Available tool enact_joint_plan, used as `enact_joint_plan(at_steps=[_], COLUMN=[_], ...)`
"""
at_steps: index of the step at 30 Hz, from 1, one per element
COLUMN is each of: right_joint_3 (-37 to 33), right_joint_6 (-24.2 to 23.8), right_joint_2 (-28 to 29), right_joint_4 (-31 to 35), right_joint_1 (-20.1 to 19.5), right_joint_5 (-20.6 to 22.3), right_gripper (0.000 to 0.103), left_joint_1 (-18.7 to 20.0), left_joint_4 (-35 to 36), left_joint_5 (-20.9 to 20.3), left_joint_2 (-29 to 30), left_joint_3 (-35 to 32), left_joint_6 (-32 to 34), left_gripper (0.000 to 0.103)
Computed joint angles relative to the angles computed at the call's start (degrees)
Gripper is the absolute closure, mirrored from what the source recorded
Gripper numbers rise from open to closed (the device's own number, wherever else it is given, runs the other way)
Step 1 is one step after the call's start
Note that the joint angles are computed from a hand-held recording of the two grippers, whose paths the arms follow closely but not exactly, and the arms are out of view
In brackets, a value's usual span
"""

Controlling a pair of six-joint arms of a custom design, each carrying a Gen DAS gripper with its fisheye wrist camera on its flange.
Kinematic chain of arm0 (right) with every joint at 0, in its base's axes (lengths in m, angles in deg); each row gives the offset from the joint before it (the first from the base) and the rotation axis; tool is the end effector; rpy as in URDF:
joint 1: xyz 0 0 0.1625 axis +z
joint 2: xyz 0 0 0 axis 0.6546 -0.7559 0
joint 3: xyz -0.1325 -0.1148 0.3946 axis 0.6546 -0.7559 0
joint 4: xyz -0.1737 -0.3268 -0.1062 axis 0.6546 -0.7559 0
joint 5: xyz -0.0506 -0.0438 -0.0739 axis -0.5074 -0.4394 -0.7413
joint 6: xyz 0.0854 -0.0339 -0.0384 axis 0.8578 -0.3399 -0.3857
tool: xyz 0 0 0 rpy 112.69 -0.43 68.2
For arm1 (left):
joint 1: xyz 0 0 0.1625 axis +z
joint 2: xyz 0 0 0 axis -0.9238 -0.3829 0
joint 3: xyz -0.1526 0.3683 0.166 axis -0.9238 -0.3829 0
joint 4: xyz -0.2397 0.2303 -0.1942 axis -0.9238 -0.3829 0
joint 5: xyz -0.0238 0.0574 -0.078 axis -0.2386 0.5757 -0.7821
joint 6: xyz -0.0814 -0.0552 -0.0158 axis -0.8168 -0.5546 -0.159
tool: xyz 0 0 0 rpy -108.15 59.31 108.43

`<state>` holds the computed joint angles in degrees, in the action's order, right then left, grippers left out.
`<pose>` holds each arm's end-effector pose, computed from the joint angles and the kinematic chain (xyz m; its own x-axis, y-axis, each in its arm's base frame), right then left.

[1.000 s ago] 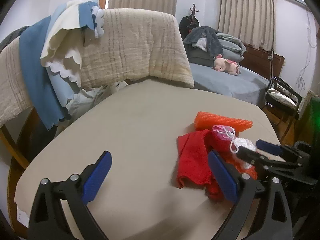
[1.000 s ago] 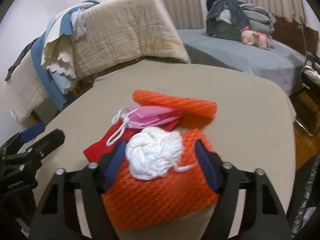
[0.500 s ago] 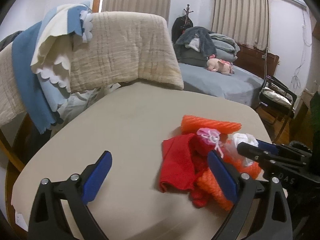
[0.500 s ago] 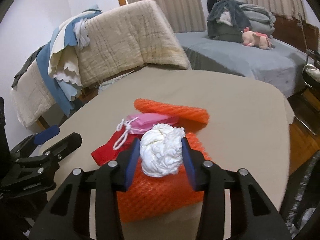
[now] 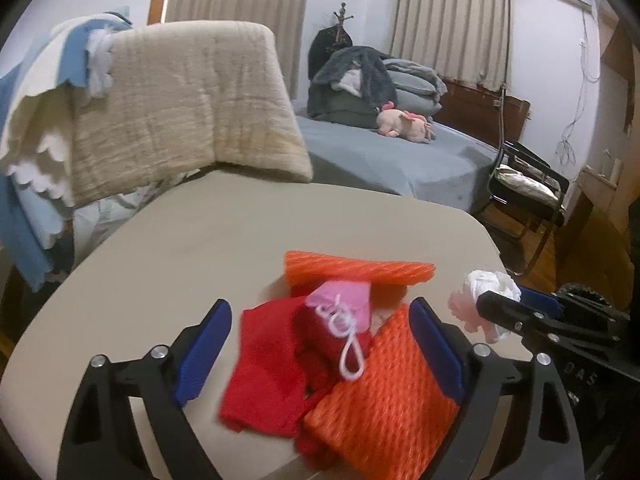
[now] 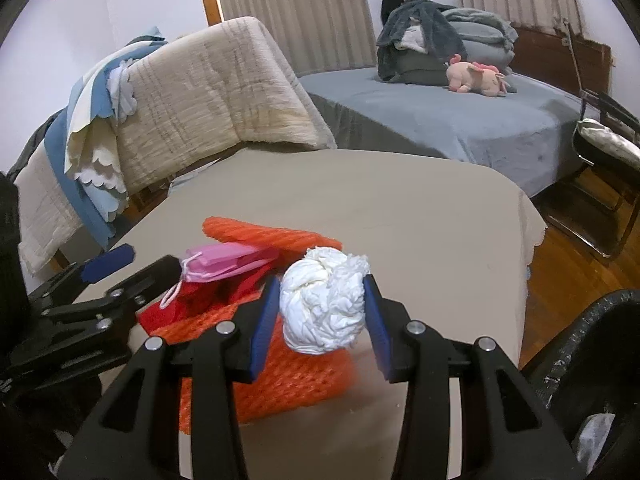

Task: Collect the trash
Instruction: 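Grasp the crumpled white plastic bag with the right tool, then grasp the pink drawstring bag with the left tool while the right tool holds the white bag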

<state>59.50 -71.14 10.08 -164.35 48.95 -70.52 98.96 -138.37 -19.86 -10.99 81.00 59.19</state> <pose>0.1055 -0.4011 0.1671 -0.7979 -0.2185 0.5618 -0.5386 0.6769 -0.5018 -0.2230 -0.3888 0.0238 -0.7762 0.1401 -0.6147 0.5606 0.5995 -0.5712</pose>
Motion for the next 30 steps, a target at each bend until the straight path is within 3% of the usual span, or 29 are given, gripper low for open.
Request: enact_joint_plan(at_steps=[8,13,15,21,30], right_joint_3=[-0.27,-0.59,-0.68,-0.68,0.87], right_joint_6=[-0.22,-0.11,-0.03,-0.11,0.31], right_joint_2=[-0.13,-0.35,-0.45,-0.61,-2.62], right_joint_4=[0.41,1.08,1.28,1.03,0.96], right_joint_1=[-0.95,-1.62,-1.76,-1.43,0.15], right_joint_5=[0.62,1.12,1.27,1.17,1.55], right_gripper=[0.062,0.062,0.062,0.062,0.062], left_joint_1=[4.74,7.17,7.66,6.60,1.42], left_joint_4=[2.00,3.61,4.36,2.72,-0.47], left_joint_5=[-4.55,-8.80,-9.78,-9.58,-7.27], left_joint_2=[1.51,1.27,1.29,0.88,-1.49], left_joint_3=[-5.35,-6.63,-7.03,-6.24,-1.85], left_joint_6=[5.12,5.92,6.18,7.21,3.97], left_gripper=[0.025,0.051,0.071,0.092,0.095])
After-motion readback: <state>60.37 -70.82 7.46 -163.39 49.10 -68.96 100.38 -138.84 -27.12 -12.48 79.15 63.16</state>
